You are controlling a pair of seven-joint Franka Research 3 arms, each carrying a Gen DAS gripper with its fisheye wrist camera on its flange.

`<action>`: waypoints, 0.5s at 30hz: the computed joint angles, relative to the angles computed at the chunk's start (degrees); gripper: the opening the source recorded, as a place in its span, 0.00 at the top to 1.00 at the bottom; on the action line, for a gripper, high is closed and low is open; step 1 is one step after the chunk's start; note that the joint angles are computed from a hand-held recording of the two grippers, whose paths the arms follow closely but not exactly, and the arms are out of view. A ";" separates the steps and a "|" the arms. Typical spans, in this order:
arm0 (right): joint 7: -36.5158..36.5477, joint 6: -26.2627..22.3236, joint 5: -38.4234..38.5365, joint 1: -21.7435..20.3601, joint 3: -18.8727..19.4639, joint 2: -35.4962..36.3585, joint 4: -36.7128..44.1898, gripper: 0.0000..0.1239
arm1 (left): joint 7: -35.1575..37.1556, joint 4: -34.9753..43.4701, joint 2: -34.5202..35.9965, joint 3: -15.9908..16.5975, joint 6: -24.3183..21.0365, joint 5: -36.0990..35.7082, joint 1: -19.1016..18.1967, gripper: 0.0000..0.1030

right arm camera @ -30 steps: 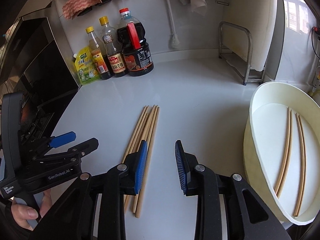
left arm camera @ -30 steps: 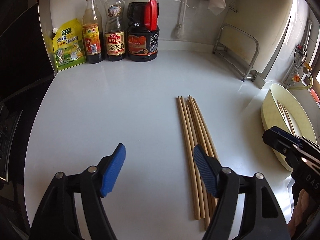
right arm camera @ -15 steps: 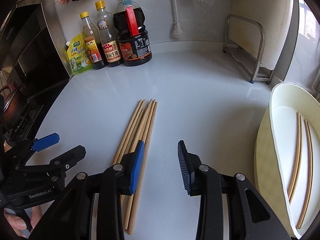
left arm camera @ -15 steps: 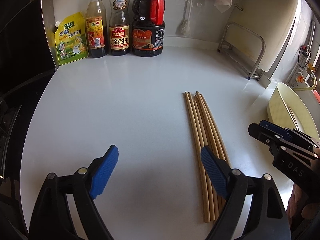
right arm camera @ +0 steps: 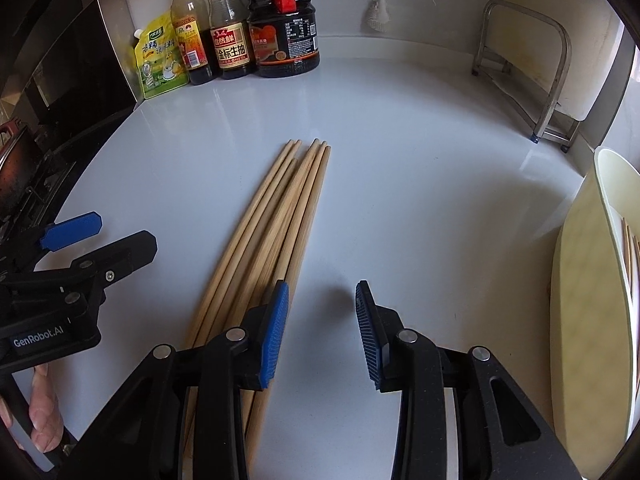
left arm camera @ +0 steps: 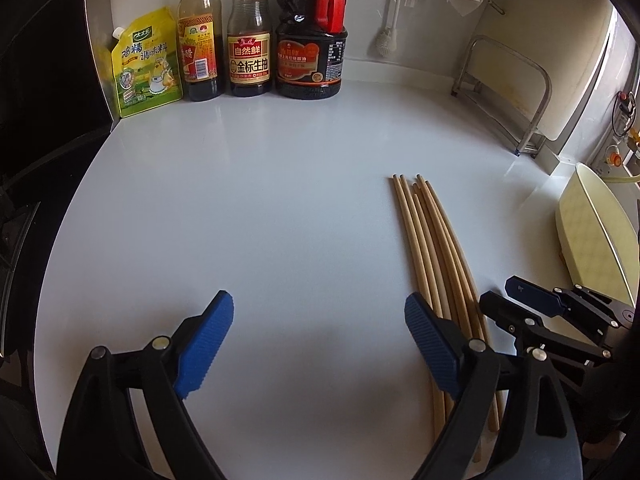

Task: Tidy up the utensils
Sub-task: 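Move both open tools back over the remaining chopsticks on the counter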

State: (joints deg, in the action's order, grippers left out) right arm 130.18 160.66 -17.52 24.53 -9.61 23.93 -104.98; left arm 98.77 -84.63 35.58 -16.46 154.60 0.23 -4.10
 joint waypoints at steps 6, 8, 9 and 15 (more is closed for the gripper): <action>-0.72 -0.41 -0.07 -0.06 0.34 0.03 0.19 0.73 | 0.12 1.13 0.90 -0.16 -0.76 -0.16 0.06 0.16; -1.41 -0.62 0.29 -0.22 0.73 0.03 0.21 0.73 | 0.02 1.39 1.07 -0.02 -1.01 -0.04 -0.16 0.16; -1.34 -0.77 0.06 0.01 0.56 0.05 0.29 0.73 | -0.14 1.43 1.10 0.15 -1.05 0.13 -0.36 0.16; -0.74 -3.38 -0.79 0.21 0.26 0.30 1.01 0.73 | -0.60 1.07 1.00 0.40 -1.12 0.60 -0.78 0.16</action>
